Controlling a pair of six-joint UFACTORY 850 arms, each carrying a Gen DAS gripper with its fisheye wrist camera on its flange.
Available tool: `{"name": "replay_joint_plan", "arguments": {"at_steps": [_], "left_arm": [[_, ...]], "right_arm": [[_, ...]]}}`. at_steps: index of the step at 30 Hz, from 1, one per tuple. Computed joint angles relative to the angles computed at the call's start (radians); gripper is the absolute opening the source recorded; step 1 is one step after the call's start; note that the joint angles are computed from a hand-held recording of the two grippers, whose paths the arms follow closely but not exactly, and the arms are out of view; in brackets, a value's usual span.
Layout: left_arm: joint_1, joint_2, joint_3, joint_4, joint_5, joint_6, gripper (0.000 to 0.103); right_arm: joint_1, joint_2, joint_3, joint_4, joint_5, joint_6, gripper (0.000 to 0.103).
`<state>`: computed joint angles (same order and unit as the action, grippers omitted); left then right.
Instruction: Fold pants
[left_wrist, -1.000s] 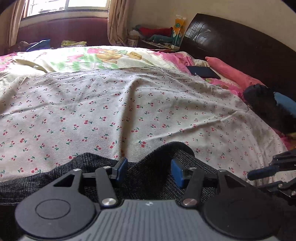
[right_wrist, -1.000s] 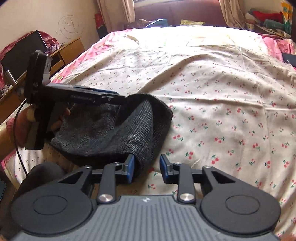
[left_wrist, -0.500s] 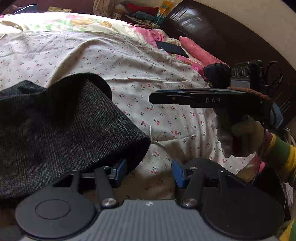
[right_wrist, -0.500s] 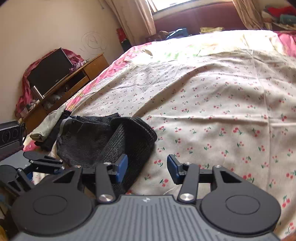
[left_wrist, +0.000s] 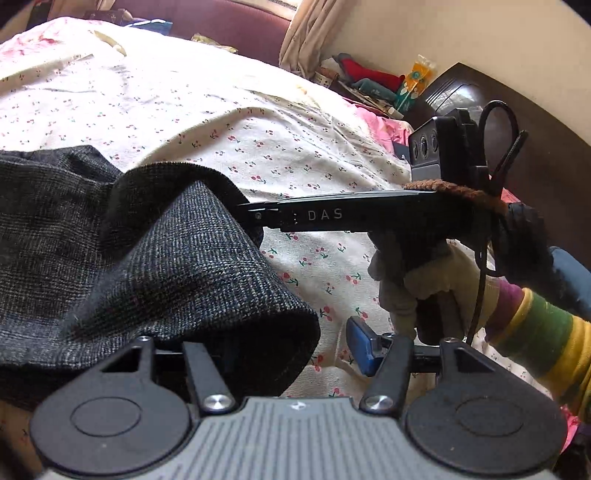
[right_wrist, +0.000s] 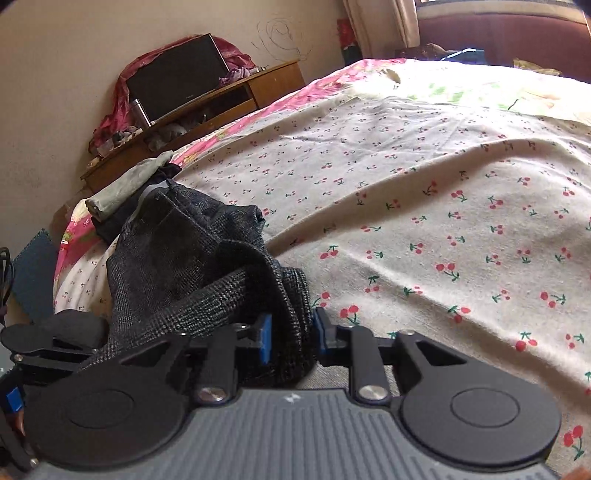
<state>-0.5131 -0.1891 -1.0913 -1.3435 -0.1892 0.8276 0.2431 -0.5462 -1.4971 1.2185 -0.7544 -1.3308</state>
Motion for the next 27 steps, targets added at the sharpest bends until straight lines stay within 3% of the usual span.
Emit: {"name": "replay_joint_plan", "arguments": {"at_steps": [2,5,9,13,16,19,22,24,25,26,27], "left_arm": [[0.017,-0.016,-0.020,0.055,-0.040,-0.066,0.039],[0.037,0.014,-0.012,-0.020,-0.099,0.045,0.036],[0.054,0.079,0.008,-0.033,-0.151,0.180,0.035],[0.063,0.065,0.012,-0.036,-0.204,0.204,0.035],[0.042,0.030,0.001,-0.061,-0.222,0.269,0.034],[0.021,-0.002,-0.011,0.031,-0.206,0.237,0.034],[0.027,0.001,-0.002,0.007,-0.233,0.254,0.034],[0.044,0.002,0.000,-0.064,-0.325,0.311,0.021],[0.036,0.001,-0.005,-0.051,-0.336,0.321,0.021],[0.019,0.007,-0.007,0.000,-0.306,0.331,0.021],[0.000,0.018,-0.001,0.041,-0.259,0.339,0.021]], "right_arm": [[-0.015,-0.007,-0.022,-0.026,-0.042,0.095,0.011],[-0.044,-0.018,-0.072,-0.042,-0.141,0.198,0.010],[-0.049,-0.024,-0.165,-0.118,-0.238,0.186,0.008],[-0.030,-0.130,-0.361,-0.330,-0.322,0.184,0.007],[0.014,-0.200,-0.449,-0.579,-0.297,0.232,0.007],[0.012,-0.218,-0.467,-0.612,-0.316,0.235,0.008],[0.004,-0.210,-0.477,-0.598,-0.327,0.254,0.009],[0.020,-0.195,-0.460,-0.677,-0.278,0.266,0.013],[0.026,-0.187,-0.445,-0.699,-0.242,0.256,0.027],[0.029,-0.184,-0.439,-0.712,-0.210,0.288,0.034],[0.025,-0.189,-0.447,-0.705,-0.211,0.326,0.035]]}}
